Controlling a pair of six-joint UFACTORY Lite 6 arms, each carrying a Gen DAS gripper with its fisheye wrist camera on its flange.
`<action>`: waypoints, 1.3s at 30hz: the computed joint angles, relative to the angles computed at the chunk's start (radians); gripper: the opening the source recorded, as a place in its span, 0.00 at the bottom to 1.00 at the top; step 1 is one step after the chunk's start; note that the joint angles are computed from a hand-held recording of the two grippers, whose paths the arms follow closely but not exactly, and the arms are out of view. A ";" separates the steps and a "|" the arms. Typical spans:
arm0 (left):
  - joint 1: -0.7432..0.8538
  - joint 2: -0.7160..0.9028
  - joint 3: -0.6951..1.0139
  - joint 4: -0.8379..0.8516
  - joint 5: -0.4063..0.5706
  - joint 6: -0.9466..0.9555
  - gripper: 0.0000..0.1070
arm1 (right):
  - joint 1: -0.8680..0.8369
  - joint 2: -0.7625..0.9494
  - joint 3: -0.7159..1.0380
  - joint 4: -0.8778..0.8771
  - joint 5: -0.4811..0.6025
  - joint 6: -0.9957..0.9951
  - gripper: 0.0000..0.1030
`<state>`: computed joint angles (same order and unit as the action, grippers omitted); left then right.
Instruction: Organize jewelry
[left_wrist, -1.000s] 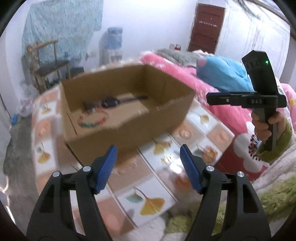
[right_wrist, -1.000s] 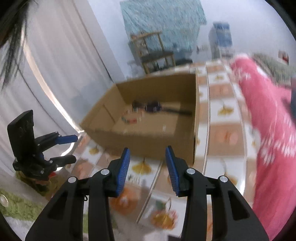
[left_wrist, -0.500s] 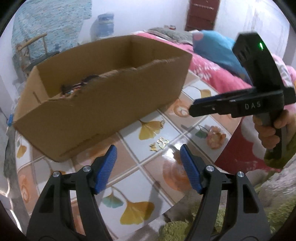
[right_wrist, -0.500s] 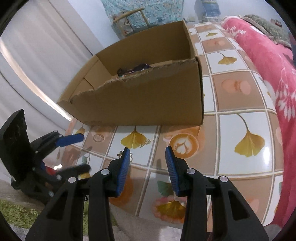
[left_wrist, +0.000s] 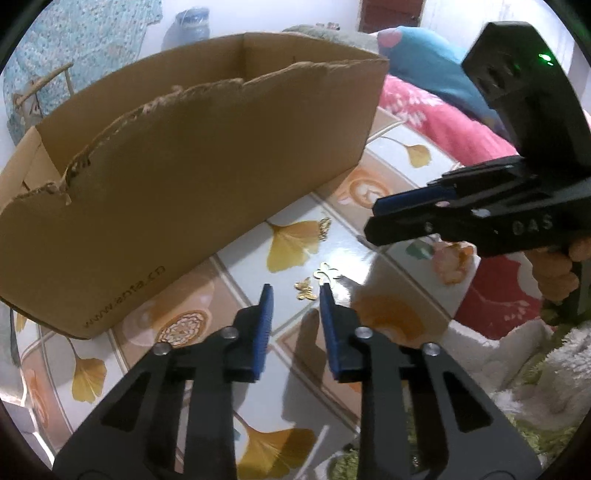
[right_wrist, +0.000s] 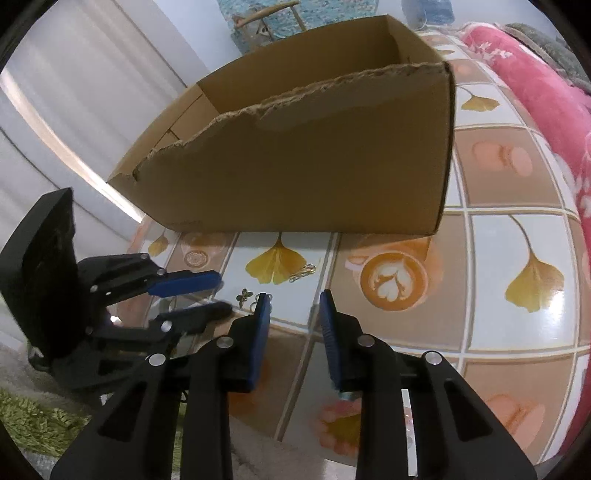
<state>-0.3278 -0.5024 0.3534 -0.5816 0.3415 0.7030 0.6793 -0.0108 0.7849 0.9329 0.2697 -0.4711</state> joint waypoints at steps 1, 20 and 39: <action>0.003 0.017 0.010 0.004 -0.001 0.000 0.19 | 0.003 0.005 0.002 0.006 -0.003 -0.004 0.27; -0.108 0.160 0.112 0.293 -0.024 -0.346 0.13 | 0.003 0.041 0.012 0.103 -0.014 -0.094 0.27; -0.207 0.161 0.106 0.583 -0.050 -0.674 0.06 | 0.006 0.012 -0.010 0.029 -0.032 -0.016 0.27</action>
<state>-0.5347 -0.3419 0.4591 0.0018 0.2911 0.0294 0.6853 0.0009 0.7745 0.9622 0.2374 -0.4875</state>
